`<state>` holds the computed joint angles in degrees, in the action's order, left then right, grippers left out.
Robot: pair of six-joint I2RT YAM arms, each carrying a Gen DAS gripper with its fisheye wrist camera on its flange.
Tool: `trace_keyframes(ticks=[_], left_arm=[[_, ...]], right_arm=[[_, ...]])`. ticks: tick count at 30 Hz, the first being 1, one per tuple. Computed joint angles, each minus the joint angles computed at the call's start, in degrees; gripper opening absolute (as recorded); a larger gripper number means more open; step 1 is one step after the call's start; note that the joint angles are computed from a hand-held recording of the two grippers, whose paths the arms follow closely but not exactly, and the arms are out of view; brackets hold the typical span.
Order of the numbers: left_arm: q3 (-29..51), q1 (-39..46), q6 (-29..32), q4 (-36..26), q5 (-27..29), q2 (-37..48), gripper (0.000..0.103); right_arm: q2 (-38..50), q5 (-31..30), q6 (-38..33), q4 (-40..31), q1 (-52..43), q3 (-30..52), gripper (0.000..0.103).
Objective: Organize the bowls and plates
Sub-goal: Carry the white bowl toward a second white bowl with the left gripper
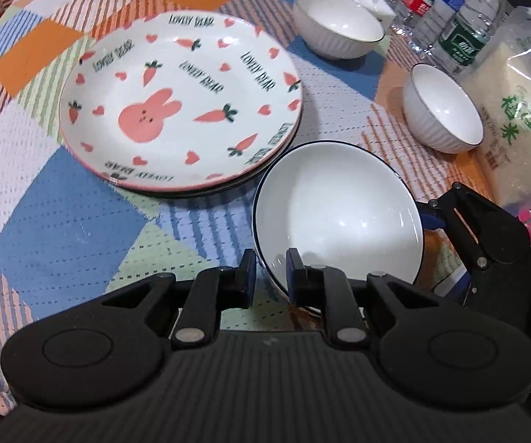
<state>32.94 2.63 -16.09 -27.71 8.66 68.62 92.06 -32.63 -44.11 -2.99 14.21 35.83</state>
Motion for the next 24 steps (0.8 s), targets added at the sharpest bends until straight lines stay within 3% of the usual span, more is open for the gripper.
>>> trace_keyframes(ticks=[3,11,18,21,24], left_arm=[[-0.70,-0.03,-0.03,0.62,0.16,-0.50,0.015],[0.57,-0.52,0.67,-2.85,-0.25,-2.75,0.019],[4.87,-3.69,3.02,-8.68,-3.95,-3.46,0.024],[6.17,-3.58,5.00,-10.29,-4.45,-3.48,0.024],[7.60,-3.83,6.24,-11.62,-5.43,-4.34,0.026]], right_arm=[[-0.16,0.58,-0.29,2.75,0.58,-1.64,0.096],[-4.94,4.82,-2.95,-0.50,-0.13,-3.04,0.096],[-9.52,-4.02,-5.80,-11.69,-11.45,-0.58,0.096],[-11.33,-5.79,-3.23,-11.98,-15.16,-0.17,0.096],[-14.26,-4.90,4.84,-7.91,-17.66,-1.06,0.096]])
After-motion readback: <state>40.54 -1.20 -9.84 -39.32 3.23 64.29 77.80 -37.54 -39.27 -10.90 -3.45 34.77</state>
